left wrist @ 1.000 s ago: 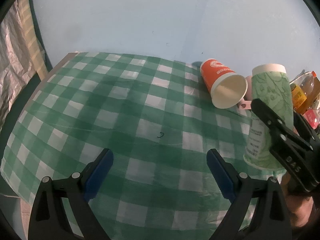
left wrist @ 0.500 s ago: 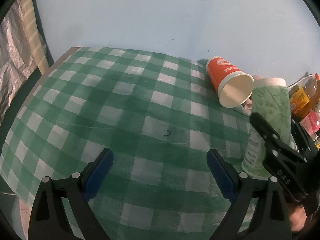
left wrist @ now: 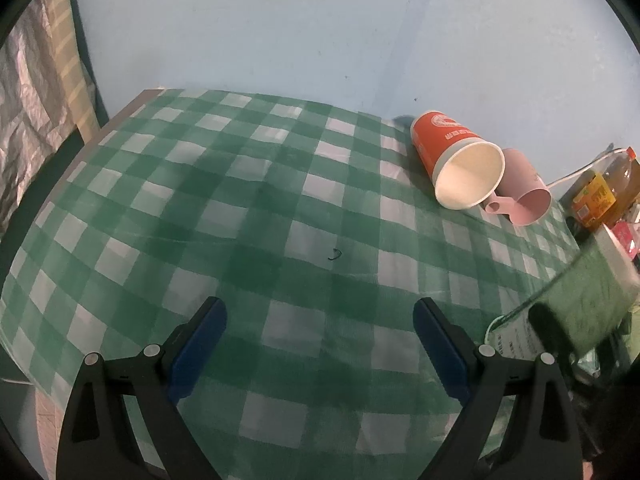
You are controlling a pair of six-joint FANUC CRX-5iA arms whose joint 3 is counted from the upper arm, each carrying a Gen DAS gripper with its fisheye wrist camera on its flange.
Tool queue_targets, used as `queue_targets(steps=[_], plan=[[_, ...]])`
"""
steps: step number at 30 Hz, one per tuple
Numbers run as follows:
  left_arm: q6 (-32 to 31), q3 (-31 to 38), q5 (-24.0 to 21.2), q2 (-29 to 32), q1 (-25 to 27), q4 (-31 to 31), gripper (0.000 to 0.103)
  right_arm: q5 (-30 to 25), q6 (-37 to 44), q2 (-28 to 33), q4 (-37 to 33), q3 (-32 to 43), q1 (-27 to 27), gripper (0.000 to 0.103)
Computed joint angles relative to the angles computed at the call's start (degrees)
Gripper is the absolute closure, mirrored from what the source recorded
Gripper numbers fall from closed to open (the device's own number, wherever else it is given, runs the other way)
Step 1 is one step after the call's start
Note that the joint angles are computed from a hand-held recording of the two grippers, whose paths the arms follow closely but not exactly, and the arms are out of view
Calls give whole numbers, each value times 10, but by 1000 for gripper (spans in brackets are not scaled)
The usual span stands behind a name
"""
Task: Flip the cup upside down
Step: 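Rotate the green cup in the right gripper to stand it on end, then lower the green cup onto the table with the right gripper and open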
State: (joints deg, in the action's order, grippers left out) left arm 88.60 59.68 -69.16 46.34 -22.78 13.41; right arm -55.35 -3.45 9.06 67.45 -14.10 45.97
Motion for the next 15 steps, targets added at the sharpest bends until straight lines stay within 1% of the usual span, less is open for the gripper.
queue_targets(steps=[4,6,8,10,15], plan=[[-4,-15,5,-7,0,4,7,15,1,-9,-37,-8,3,27],[-4,-18,7,-8,-1,4,7,29,-12,-15,-32,-18,-1,27],[-5,-24,10,-11,-1,7,7,26,-11,-14,-35,-14,-2,27],[-6,-24,10,-11,-2,8,7,27,-25,-13,-22,-14,-8,27],[-5,-23,10,-11,-4,6,7,27,-12,5,-22,12,-25,27]])
